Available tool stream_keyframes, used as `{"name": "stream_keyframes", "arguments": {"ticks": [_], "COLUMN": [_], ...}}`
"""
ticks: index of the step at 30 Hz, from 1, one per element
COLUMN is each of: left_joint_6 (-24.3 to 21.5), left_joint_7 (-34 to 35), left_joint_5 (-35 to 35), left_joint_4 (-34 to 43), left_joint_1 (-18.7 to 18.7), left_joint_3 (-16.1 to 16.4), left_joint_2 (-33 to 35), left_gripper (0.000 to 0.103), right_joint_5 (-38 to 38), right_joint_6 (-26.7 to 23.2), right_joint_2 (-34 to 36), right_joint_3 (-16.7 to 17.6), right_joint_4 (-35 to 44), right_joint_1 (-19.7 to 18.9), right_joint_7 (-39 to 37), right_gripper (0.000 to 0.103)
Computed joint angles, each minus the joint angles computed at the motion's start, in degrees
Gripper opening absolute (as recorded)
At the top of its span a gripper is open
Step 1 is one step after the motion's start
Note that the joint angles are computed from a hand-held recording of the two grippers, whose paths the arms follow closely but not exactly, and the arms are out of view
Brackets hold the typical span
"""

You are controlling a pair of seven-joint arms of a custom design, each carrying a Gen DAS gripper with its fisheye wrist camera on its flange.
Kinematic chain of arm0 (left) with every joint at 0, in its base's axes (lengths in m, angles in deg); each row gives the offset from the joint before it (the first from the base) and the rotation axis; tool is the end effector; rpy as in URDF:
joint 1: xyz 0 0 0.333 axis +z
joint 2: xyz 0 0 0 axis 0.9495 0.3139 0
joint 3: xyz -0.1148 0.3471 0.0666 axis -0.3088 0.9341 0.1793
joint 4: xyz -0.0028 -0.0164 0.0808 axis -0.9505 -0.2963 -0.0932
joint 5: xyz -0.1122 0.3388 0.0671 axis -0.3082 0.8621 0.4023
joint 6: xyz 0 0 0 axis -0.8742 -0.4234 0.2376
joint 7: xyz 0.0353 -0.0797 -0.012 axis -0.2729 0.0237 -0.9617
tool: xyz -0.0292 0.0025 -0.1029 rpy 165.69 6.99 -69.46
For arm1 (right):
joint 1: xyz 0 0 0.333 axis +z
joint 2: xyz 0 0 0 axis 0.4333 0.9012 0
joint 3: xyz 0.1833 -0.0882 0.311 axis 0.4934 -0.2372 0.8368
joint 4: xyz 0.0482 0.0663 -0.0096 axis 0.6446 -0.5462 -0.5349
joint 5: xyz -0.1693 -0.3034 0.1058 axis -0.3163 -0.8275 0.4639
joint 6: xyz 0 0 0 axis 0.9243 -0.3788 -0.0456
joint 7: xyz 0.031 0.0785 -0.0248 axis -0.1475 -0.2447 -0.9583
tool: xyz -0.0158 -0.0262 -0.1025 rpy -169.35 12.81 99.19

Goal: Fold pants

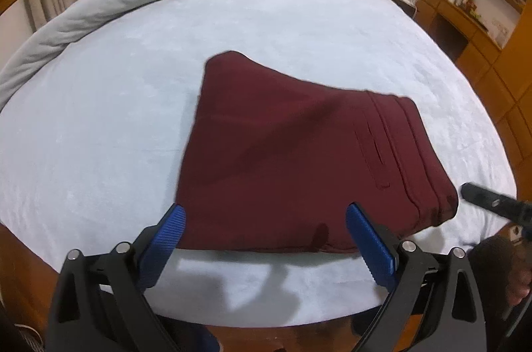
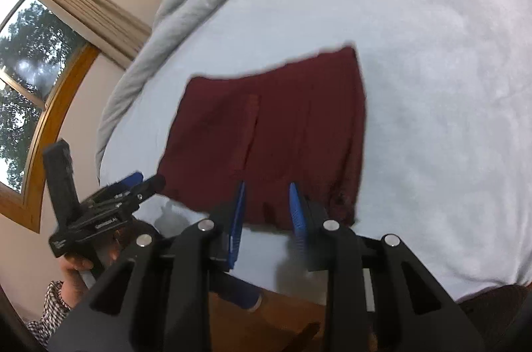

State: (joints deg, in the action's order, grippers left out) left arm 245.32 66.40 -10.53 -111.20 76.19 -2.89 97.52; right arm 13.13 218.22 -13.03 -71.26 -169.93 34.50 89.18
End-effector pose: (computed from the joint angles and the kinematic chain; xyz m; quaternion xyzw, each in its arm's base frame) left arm 0.5994 -0.0470 0.3823 -0.7271 0.6375 -0.2054 0.1509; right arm 0.6317 0.1656 0.4350 -0.7330 0.5939 0.1033 0.3152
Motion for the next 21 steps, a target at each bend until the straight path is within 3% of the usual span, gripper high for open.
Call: {"name": "stream_keyframes", "arguments": {"ticks": [3, 6, 10, 12, 14, 17, 21], "left_joint_6": [-2.85, -6.65, -5.99, -4.12, -1.3, -1.82, -7.12], "left_joint_7": [1.25, 1.77, 5.01, 7.82, 13.19, 21.07, 28.44], "left_joint_5": [1.42, 3.06, 1.61, -1.34, -7.1, -13.89, -19.69], "left_joint_4": [2.7, 5.16, 5.86, 5.79, 6.19, 10.68, 22.36], "left_joint_1": [-0.13, -0.97, 1.34, 4.13, 9.7, 16.44, 20.35], "left_joint_3": [0.54, 1.7, -0.5, -3.38, -9.6, -17.58, -22.87], "left_joint_2": [2.41, 5.11, 5.96, 5.19, 5.04, 8.03, 16.19], "left_gripper": [0.097, 0.098, 0.097, 0.097, 0.097, 0.097, 0.097], "right_joint_5": [-5.65, -0.07, 1.24, 1.63, -0.67, -4.35, -6.01], "right_joint_6": [-0.48, -4.3, -5.97, -5.45, -2.12, 0.87, 0.36], "right_joint_2": [2.17, 3.58, 3.15, 2.27, 1.65, 2.66, 7.42], "right_joint_3": [-1.68, 0.19, 0.33, 0.37, -0.34, -0.68, 0.28], "right_joint_4": [0.04, 0.42, 1.33, 1.8, 3.05, 6.21, 12.82], "right_joint_1": [1.83, -1.65, -2.41, -2.27, -0.63, 0.7, 0.39], "right_joint_7": [6.67, 5.07, 3.07, 1.4, 1.29, 1.23, 0.9], "right_gripper": [0.015, 0.009, 0.014, 0.032, 0.042, 0.042, 0.042]}}
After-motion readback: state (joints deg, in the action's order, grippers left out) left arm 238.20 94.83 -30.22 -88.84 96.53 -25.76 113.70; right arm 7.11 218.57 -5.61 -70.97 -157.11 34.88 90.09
